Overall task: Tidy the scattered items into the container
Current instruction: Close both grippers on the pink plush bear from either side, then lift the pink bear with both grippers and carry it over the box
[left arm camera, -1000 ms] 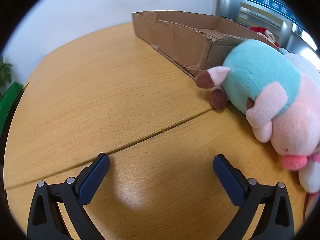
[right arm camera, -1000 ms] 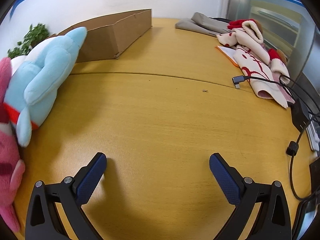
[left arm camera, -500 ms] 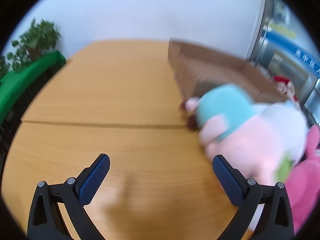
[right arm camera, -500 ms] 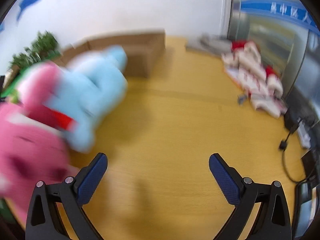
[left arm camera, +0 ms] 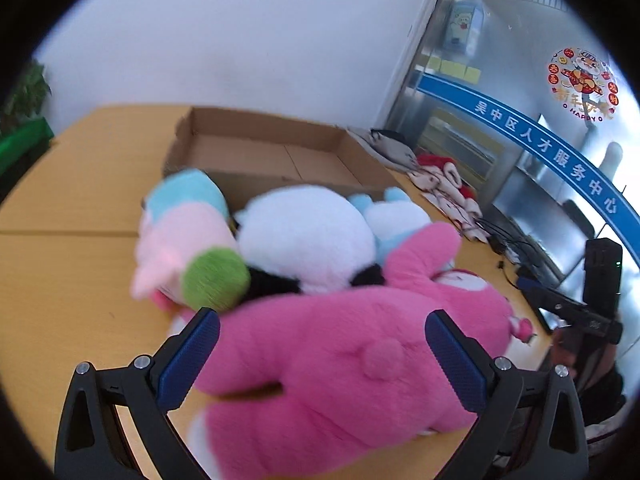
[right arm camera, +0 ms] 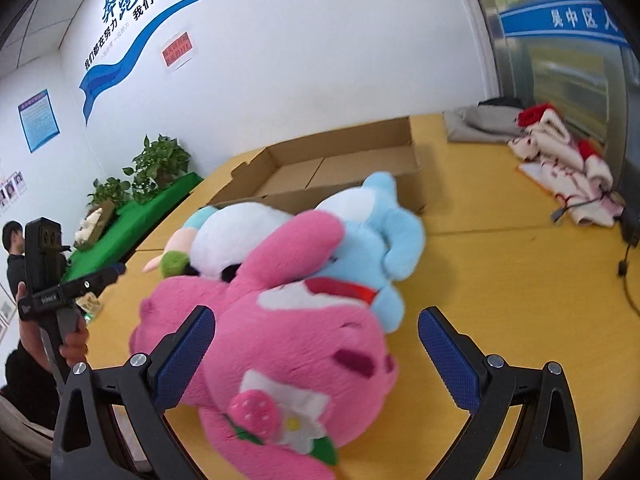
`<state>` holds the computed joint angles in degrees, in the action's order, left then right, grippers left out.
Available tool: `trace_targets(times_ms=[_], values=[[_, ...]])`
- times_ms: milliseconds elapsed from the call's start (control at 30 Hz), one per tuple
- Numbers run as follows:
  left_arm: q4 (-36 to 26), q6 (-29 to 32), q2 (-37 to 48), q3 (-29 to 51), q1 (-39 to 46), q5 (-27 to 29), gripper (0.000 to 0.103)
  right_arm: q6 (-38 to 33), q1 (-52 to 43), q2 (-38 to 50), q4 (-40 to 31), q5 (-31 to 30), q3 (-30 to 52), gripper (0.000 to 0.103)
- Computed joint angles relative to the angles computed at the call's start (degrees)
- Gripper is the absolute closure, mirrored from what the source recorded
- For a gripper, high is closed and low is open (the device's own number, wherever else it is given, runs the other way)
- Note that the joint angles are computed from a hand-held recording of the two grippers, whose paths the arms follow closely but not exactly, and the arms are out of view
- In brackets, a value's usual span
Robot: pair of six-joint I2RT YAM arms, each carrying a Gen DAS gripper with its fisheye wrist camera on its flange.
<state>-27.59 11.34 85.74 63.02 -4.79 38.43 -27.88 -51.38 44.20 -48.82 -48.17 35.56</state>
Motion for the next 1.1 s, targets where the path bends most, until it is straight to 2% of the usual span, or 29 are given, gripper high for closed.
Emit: trace_targets(times_ms=[133, 300, 367, 467, 600, 767, 1100], values=[[-3.06, -0.01, 0.59, -1.22, -2.11, 2.08, 0.001, 4.97, 5.43, -1.36, 3.19, 3.55, -2.88, 0.000], [-2.94, -2.30, 7.96, 0.01, -4.59, 3.34, 0.001, 10.59, 12.09, 2.82, 11.24, 11.97, -7.02, 0.000], [-3.28, -3.02, 11.12, 1.05, -5.48, 2.41, 0.001, 10.51, 10.92, 6.59, 13.32, 10.42, -8.11, 0.000], [-0.17, -3.26, 12.84, -0.04, -5.34, 3.21, 0.000, 10.57, 10.73, 10.09, 15.23, 9.67, -8.73, 0.000], [-0.42, -2.83, 13.52, 0.36, -4.77, 4.38, 0.000, 13.12, 13.78, 9.03, 16.84, 12.01, -9.24, 0.000], [1.67, -5.25, 11.03, -2.14, -4.62, 3.71, 0.001, 13.54, 13.78, 7.46, 16.18, 11.55, -9.35, 0.001], [-1.11, -3.59, 4.71, -4.26, -4.07, 2.48, 0.038, 10.27, 15.40, -5.17, 7.54, 13.03, -8.60, 0.025]])
